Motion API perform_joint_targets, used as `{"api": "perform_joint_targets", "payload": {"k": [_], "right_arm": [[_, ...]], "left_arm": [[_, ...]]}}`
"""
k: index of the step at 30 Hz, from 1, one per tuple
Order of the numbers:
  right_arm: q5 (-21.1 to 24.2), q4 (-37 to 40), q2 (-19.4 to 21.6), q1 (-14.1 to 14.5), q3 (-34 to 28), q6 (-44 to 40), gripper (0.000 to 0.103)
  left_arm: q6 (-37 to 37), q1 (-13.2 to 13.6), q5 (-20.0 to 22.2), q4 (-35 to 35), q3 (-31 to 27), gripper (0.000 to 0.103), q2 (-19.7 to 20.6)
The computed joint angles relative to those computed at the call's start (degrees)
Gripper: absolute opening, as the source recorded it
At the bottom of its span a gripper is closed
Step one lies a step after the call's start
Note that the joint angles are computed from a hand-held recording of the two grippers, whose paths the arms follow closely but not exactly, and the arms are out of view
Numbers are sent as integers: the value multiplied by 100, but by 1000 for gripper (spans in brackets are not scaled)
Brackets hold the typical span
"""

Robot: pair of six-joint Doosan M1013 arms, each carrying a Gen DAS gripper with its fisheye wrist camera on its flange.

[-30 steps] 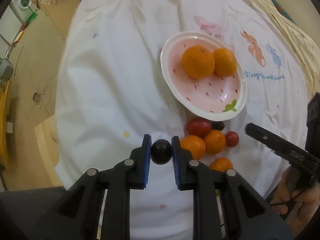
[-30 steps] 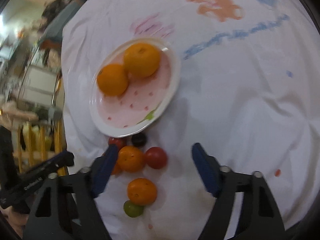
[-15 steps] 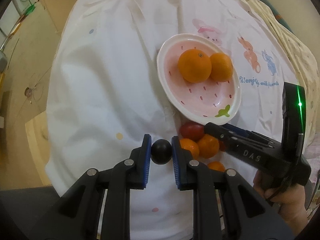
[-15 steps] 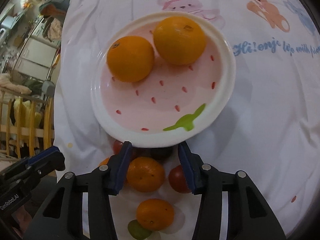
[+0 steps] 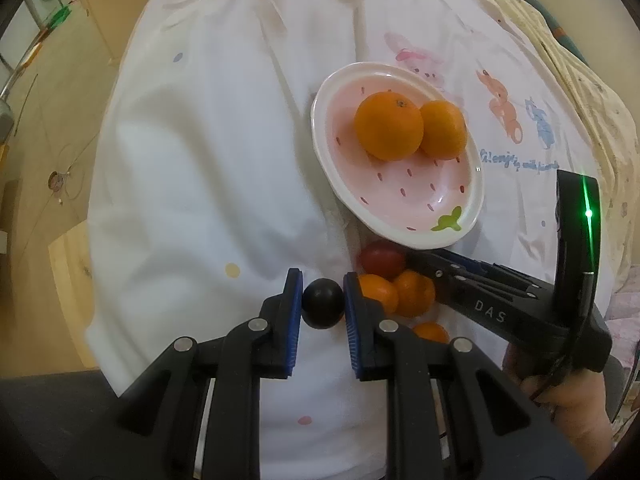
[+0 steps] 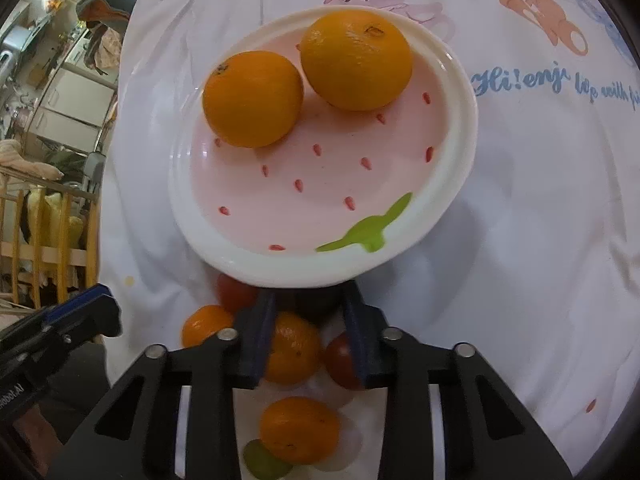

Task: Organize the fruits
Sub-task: 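Carry the dark cherry tomato with the left gripper over the pink plate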

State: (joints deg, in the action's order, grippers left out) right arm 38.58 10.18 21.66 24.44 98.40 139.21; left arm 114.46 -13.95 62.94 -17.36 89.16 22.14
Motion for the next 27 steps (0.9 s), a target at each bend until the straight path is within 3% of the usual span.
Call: {"api": "perform_joint_targets", "payload": {"k": [5,16,23,27], "right_arm": [[-194,170,-109,-34,152,-89,24],[-974,516,-821,-68,856,-94,24],[-1426,-616,-1285,2,945,916,24],[-1450,-1238,-1320,-21,810,1342,24]], "left_arm": [[-35,-2,-90,44,15,17,-3],[-61,70,-384,-57,61,17,-52],[113,133,-633,-370,34,17,-167],[235,95,-730,-450,-103,17,-189]]}}
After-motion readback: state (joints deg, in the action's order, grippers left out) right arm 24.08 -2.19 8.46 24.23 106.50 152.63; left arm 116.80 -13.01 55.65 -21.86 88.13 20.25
